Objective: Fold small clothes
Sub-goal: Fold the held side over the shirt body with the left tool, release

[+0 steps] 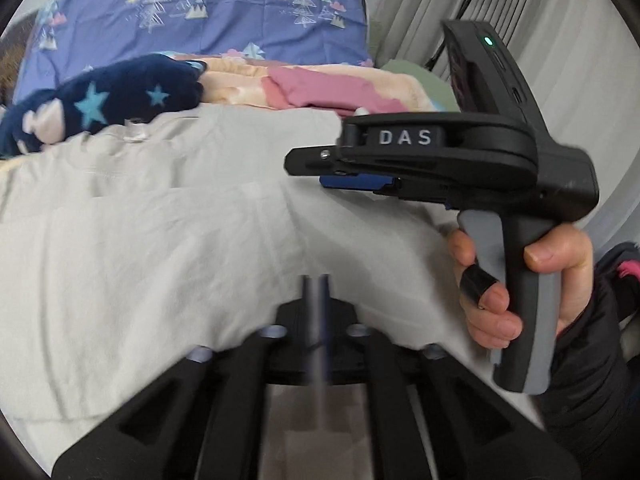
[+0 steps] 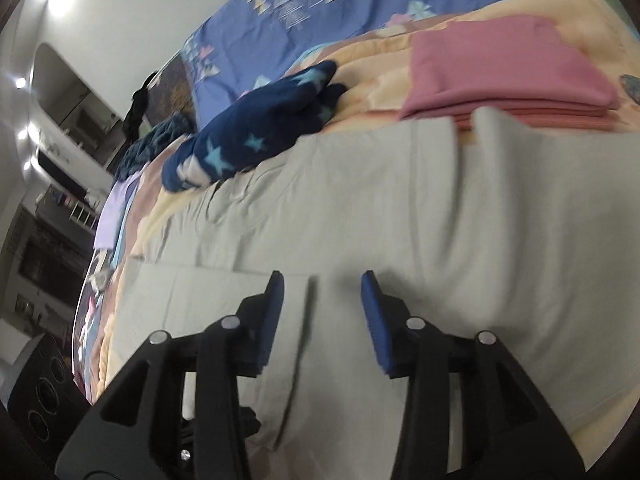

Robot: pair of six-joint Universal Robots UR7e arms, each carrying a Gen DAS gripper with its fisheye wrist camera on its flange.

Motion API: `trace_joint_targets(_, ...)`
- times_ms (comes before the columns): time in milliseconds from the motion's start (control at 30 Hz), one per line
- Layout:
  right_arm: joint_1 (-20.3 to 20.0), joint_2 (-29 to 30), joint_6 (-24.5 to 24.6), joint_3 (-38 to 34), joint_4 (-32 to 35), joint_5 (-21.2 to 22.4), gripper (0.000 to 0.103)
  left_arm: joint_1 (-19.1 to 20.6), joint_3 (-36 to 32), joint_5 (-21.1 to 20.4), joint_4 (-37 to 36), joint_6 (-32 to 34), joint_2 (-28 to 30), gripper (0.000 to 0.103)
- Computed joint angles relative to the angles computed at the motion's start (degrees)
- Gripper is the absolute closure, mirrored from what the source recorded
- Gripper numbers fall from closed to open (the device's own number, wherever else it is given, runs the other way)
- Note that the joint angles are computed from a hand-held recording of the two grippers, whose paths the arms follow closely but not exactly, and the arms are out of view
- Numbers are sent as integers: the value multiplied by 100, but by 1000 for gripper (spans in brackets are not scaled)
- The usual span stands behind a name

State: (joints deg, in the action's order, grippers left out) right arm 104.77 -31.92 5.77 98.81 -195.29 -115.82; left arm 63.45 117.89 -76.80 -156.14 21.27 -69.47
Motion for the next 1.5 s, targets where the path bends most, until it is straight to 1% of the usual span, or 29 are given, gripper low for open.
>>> trace_joint_targets(33,18,9,-4,9,38,59,49,-42,141,167,-262,83,-22,51)
trace_joint_targets(67,9,112,-21,-161,225,161,44,-61,230,217,-370,192,-26,43)
trace_joint_targets(100,46,138,-37,-190,300,157,40,-18,194,196,-239,283,-2,43)
trace_joint_targets(133,58,175,-104,-233,323,98,52,-13,169,241,-71,281,34,43)
trace_joint_targets(167,112,324,-259,-406,340,-107,70,-36,206,374,-144,319,80,46)
trace_joint_targets(200,146,398,-383,-504,382,-212,98,-44,205,429,-174,371,83,58)
trace_joint_targets(233,136,324,-382,-434,435,-143,99,-36,165,419,-147,405,84,72)
trace_joint_targets(267,139,291,-391,-381,249,-5,99,-21,94,386,-67,417,84,96)
trace_joint_targets(367,269,57,-596,-135,-484,219,99,96,-259,-219,16,157,-3,98)
trace_joint_targets(467,471,-115,-964,-67,-1104,-15,99,51,-446,-745,-99,34,-39,97)
trace_joint_targets(533,488,-199,-1059,-130,-1001,-348,97,-50,-453,-715,-205,84,12,97)
trace_joint_targets(567,462,-199,-984,-178,-872,-614,90,-91,-427,-618,-241,65,65,94)
trace_joint_targets(600,454,-127,-884,-270,-774,-1033,72,-96,-400,-491,-236,10,136,74)
trace_joint_targets(633,452,-19,-745,-396,-646,-1595,55,-94,-342,-332,-191,-75,140,62)
trace_joint_targets(667,388,33,-631,-373,-669,-1918,56,-83,-277,-232,-143,-164,98,53)
trace_joint_targets(700,358,26,-503,-236,-797,-2001,57,-20,-289,-288,-45,-187,78,53)
trace_joint_targets(733,315,-53,-405,-27,-903,-1845,57,48,-324,-355,127,-153,16,53)
trace_joint_targets(767,238,-175,-286,228,-952,-1455,57,89,-311,-306,229,-115,-90,52)
trace_joint_targets(833,223,-272,-322,465,-1032,-1118,57,166,-139,65,165,-24,-453,49)
trace_joint_targets(933,404,-175,-767,505,-1086,-1191,57,352,2,731,-311,363,-812,43)
trace_joint_targets(1033,476,-157,-1061,620,-999,-771,57,651,-33,1467,-818,681,-958,40)
trace_joint_targets(1067,550,-103,-1053,596,-853,-805,58,782,-125,1664,-844,634,-962,40)
trace_joint_targets(1100,613,-37,-1018,518,-566,-1080,54,929,-196,1946,-889,503,-993,40)
trace_joint_targets(1167,643,333,-1033,60,336,-2194,55,1202,-439,2315,-726,107,-970,40)
trace_joint_targets(1200,740,507,-983,-148,575,-2688,55,1333,-584,2160,-383,-142,-1019,40)
trace_joint_targets(1267,936,649,-754,-400,678,-3057,53,1648,-952,1416,354,-536,-1067,40)
trace_joint_targets(1300,1011,648,-732,-492,689,-2990,53,1790,-1138,1054,632,-655,-1051,40)
trace_joint_targets(1367,1196,712,-1049,-797,556,-2620,53,1955,-1431,602,875,-725,-925,40)
trace_joint_targets(1500,1555,1172,-1580,-2025,1469,-2232,53,2274,-1619,-265,807,-883,-723,41)
